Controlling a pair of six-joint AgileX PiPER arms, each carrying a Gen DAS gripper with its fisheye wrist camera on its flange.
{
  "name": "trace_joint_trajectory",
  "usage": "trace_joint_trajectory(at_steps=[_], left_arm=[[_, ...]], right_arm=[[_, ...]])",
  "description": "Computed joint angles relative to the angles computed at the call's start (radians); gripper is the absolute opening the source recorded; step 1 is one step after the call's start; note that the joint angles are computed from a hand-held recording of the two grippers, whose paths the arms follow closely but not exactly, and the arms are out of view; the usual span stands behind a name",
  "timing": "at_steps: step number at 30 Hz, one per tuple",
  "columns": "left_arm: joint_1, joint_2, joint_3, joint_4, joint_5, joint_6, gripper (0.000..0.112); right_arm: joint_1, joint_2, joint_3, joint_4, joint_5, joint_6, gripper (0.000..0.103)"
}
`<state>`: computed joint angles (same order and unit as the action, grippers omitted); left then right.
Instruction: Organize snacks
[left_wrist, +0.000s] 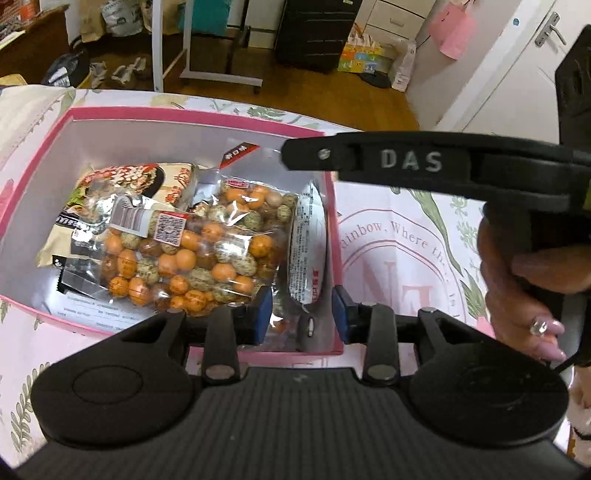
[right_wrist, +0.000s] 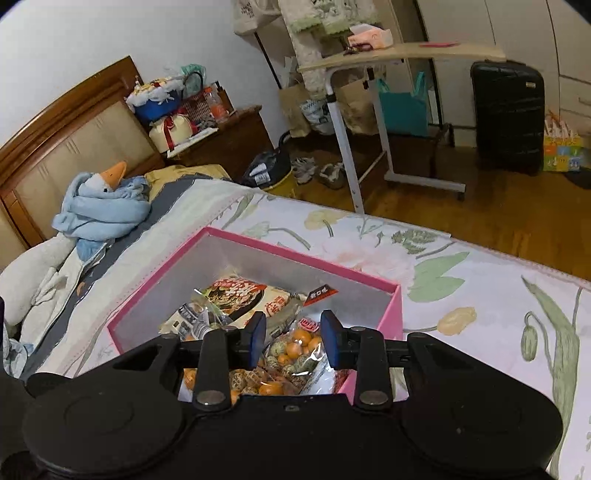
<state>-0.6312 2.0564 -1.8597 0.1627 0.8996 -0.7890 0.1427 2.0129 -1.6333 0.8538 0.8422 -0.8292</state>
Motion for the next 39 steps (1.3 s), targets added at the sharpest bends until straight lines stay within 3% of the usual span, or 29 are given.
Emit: trace_joint_trajectory(at_steps=[6,10,22,34,39], left_arm=[[-0.034,-0.057,0.084,0.051,-0.033,-0.058,0.034],[-0.059,-0.074,0.080,0.073,-0.008,-0.065,0.034],[-0.209,-0.138,-0.008,0.240,0.124,-0.102,0.034],[-0.380,-0.129,-0.117,0.320,0.281,-0.168,0.041],[-0.435,-0.126,-0.115,0.348,0.299,-0.200,0.046]], right_arm=[[-0.031,-0.078,0.117,0.035,-0.034,-0.052,0.038],[-0.064,-0.150,0.211,0.059,-0.037,-0.085,0.038],[-0.108,-0.449,0.376,-0.197,-0.102,0.025,0.042],[-0.287,-0.733,0.558,-0.230,-0.019,-0.017,0.046],[-0.372,-0.822,0.640,-0.210,0.017,-0.052,0.049]])
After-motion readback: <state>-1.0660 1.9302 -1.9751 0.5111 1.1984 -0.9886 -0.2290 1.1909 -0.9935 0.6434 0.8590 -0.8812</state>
